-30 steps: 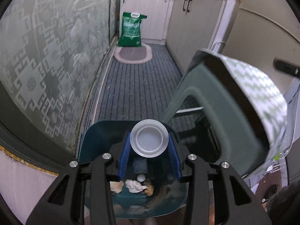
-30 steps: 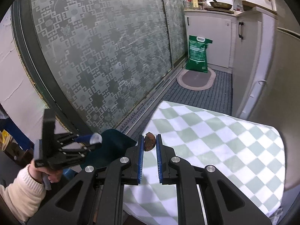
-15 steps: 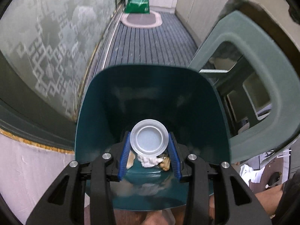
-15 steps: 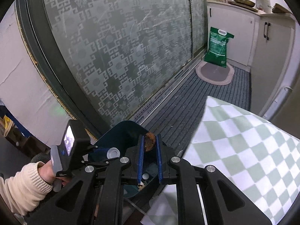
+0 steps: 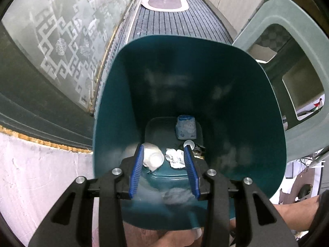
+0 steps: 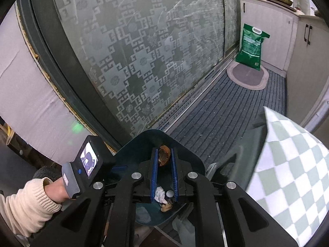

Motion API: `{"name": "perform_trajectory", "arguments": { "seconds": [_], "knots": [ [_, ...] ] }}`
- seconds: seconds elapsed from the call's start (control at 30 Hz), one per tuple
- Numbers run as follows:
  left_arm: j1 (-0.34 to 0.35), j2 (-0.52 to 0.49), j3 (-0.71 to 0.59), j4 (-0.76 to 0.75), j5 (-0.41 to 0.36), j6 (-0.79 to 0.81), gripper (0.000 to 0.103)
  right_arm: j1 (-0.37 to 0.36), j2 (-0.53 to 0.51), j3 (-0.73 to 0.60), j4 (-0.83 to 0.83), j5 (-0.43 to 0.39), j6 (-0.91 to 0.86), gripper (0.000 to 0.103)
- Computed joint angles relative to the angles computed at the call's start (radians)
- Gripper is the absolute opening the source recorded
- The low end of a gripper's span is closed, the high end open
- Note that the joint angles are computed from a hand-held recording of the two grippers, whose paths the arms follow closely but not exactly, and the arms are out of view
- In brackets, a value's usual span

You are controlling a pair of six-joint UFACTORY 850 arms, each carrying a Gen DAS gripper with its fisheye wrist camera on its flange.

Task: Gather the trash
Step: 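Lower the clear dish into the teal bin while the right gripper carries the nut over it, then open the right gripper over the teal bin to drop the brown nut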

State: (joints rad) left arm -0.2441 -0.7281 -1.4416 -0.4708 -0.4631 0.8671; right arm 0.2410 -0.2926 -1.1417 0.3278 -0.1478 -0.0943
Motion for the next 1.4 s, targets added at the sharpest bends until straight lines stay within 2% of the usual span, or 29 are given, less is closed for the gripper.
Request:
{"name": "perform_trajectory", "arguments": {
  "seconds": [0.2,0.43,0.67,0.97,1.17,1.23,1.3,1.4],
  "knots": [
    [0.028,0.052,0.039,-0.258,0.025,0.224,0.037,0.029,-0.069,-0.056,-0.054,-0.028,0.068,0.012],
    [0.07,0.116,0.078,-0.621,-0.008,0.522,0.028,0.054,-0.149,-0.103,-0.132,-0.064,0.152,0.012],
    [0.085,0.174,0.12,-0.857,-0.054,0.727,0.025,0.068,-0.219,-0.128,-0.153,-0.099,0.173,0.012],
    [0.096,0.218,0.144,-1.022,-0.136,0.852,0.022,0.077,-0.302,-0.167,-0.096,-0.179,0.094,0.013],
    [0.108,0.239,0.159,-1.084,-0.189,0.887,0.022,0.082,-0.329,-0.171,-0.147,-0.209,0.135,0.014],
    [0.111,0.245,0.163,-1.111,-0.204,0.898,0.021,0.082,-0.33,-0.166,-0.145,-0.219,0.132,0.025],
    [0.111,0.253,0.168,-1.136,-0.211,0.912,0.021,0.083,-0.327,-0.159,-0.16,-0.22,0.148,0.032],
    [0.113,0.268,0.183,-1.187,-0.222,0.95,0.021,0.086,-0.321,-0.147,-0.173,-0.217,0.154,0.032]
  ]
}}
